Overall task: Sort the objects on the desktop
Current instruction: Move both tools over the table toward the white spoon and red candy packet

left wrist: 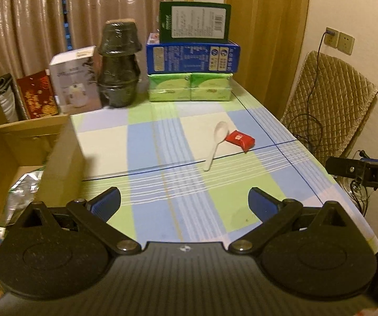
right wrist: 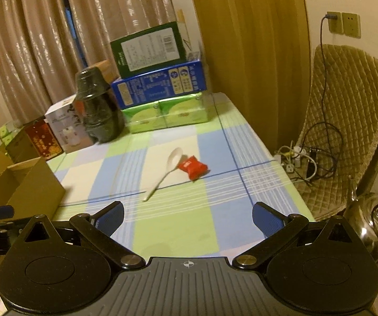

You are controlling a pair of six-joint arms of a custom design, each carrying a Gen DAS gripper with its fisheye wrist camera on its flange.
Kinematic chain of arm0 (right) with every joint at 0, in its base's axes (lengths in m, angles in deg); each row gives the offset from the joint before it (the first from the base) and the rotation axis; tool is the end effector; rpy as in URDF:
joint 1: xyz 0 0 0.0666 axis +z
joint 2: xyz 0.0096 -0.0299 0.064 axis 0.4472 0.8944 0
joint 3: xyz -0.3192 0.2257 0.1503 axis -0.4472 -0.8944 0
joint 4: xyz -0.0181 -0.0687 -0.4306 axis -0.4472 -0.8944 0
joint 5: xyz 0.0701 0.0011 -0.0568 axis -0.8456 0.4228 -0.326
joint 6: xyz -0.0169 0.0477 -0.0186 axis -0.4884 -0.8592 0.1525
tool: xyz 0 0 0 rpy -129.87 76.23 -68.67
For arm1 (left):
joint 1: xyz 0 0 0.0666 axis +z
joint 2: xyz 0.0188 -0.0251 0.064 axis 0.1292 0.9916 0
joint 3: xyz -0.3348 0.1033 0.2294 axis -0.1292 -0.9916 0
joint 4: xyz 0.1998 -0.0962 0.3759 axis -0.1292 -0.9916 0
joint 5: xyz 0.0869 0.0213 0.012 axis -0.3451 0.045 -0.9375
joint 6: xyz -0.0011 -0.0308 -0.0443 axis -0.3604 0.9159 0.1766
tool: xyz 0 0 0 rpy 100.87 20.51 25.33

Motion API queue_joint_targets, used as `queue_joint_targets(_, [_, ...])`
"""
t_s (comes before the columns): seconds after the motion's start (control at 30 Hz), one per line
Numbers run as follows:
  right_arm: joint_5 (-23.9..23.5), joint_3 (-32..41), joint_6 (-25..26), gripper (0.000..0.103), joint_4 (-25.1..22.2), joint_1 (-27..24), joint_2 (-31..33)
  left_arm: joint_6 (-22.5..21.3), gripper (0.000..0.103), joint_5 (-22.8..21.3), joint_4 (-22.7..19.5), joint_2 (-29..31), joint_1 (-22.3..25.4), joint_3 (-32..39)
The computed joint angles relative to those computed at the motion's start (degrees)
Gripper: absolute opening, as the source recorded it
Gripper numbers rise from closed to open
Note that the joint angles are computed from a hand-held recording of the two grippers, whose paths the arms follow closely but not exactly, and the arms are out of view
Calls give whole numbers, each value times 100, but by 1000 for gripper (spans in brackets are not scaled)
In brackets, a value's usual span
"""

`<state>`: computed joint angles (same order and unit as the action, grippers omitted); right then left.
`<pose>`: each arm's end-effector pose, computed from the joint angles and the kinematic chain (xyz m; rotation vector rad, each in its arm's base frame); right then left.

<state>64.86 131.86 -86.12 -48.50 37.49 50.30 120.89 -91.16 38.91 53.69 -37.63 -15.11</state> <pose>0.3950 0.0856 0.4085 -0.2729 2.2253 0.4574 0.3629 -0.3377 0.4040 -0.0130 2.2844 -0.0259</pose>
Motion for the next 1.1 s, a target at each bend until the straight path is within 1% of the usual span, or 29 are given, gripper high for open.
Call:
queue_joint_targets(0.2, [38,65,25,101,161,-18,249,-183,101,288,251,332,119,153])
queue_joint_targets(0.33, [313,29,25,101,564,46,345,-301,101,421,357,508,195,231])
queue_joint_targets(0.5, [403,154,142,101,779,87,681,-426,101,576,476,728,325,314])
queue_joint_targets(0.67, [400,298,489,101,985,169,1085,-525,101,692,712,930,496,343])
queue_joint_targets(0.83, [398,516,685,101,1166,246,1538,-744,101,791,1061,1125,683,311])
queue_joint_targets(0.93, [370,673,891,100,1267,295,1808,-899,100,867,1310,1260,793,291])
queue_joint_targets(1.03, [344,839,1121,96,1343,339,2073,-1011,98,930,1535,1397,893,276])
queue_joint_targets(1.1, [314,984,1254,92,1375,354,2282,-1057,94,1015,1608,1494,967,302])
